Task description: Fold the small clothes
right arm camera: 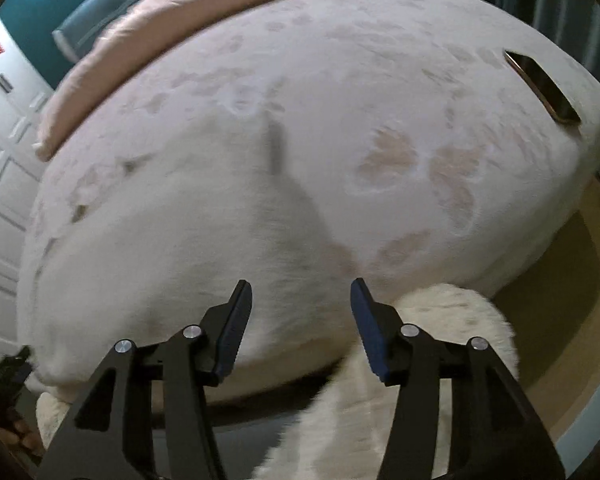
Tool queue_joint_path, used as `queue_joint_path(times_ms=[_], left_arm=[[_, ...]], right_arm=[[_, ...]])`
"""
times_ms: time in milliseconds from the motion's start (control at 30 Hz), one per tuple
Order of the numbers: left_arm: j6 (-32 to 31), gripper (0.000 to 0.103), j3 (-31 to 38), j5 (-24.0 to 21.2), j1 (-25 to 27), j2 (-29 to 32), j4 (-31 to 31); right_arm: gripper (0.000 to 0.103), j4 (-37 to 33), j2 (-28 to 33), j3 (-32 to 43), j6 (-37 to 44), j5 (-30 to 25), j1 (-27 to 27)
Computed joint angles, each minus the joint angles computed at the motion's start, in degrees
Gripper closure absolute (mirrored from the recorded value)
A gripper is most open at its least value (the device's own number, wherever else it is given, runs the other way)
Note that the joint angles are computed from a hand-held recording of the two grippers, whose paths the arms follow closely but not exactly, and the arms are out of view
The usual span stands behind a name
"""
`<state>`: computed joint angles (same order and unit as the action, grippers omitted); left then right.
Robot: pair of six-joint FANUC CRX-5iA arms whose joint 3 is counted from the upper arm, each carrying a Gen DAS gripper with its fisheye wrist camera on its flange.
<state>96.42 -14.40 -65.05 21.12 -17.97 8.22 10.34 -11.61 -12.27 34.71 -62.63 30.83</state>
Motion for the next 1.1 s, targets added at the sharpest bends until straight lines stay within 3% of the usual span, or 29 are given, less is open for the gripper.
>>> queue_joint_path(times_ms=[167, 200, 233, 267, 300, 367, 467, 567, 700, 867, 967, 1033, 1100], left_arm=[[-0.2, 0.047, -3.4, -2.4, 9.8, 1.7, 7.7], [-1.4, 0.053, -4.5, -2.5, 10.8, 2.3, 9.9], [-2.7, 0.065, -5.1, -2.7, 11.2, 2.8, 11.3], [-4.4, 0.085, -5.7, -2.7, 11.3, 3.1, 13.3], [-3.5, 0.091, -5.5, -2.5, 10.4, 2.3, 12.2], [-4.0, 0.094, -3.4, -2.7, 9.0, 2.0, 10.0], [-3.4, 0.094, -2.2, -3.6, 8.2, 2.4, 8.2], [-2.1, 0.094, -2.8, -3.4, 7.5, 3.7, 5.9], [-1.8, 0.092, -1.5, -3.1, 5.9, 3.9, 2.7], [-5.3, 0.085, -3.1, -2.6, 8.3, 2.5, 7.0], [-6.8, 0.084, -3.0, -2.3, 8.7, 1.0, 7.9], [-6.2, 0.084, -1.8, -2.2, 7.9, 1.2, 7.1], [-6.4, 0.077, -1.3, -1.5, 7.5, 1.4, 7.6]], right_arm=[[0.053, -10.0, 1.3, 1.4, 5.8, 0.0, -4.5], [0.053, -11.8, 1.9, 1.8, 7.3, 0.3, -5.0], [0.066, -12.9, 2.5, 2.2, 8.0, 0.7, -5.1], [0.079, -13.4, 2.9, 2.5, 8.3, 1.1, -5.0], [0.087, -12.3, 2.0, 2.4, 7.1, 1.5, -4.3], [0.089, -8.6, -1.5, 0.6, 4.5, 4.6, -2.9], [0.090, -4.9, -2.4, -0.3, 4.3, 3.2, -2.3], [0.091, -7.4, 3.3, 0.9, 8.0, -1.4, -3.7], [0.082, -5.6, 4.7, 4.5, 4.0, -4.8, -2.3], [0.081, 4.6, 3.8, 5.7, -3.3, -7.2, 2.5], [0.081, 2.3, 3.8, 8.9, 1.8, -4.7, 3.5], [0.081, -2.4, 7.3, 14.3, 8.9, -3.5, 5.3], [0.081, -5.9, 11.6, 19.8, 13.9, -4.2, 7.2]])
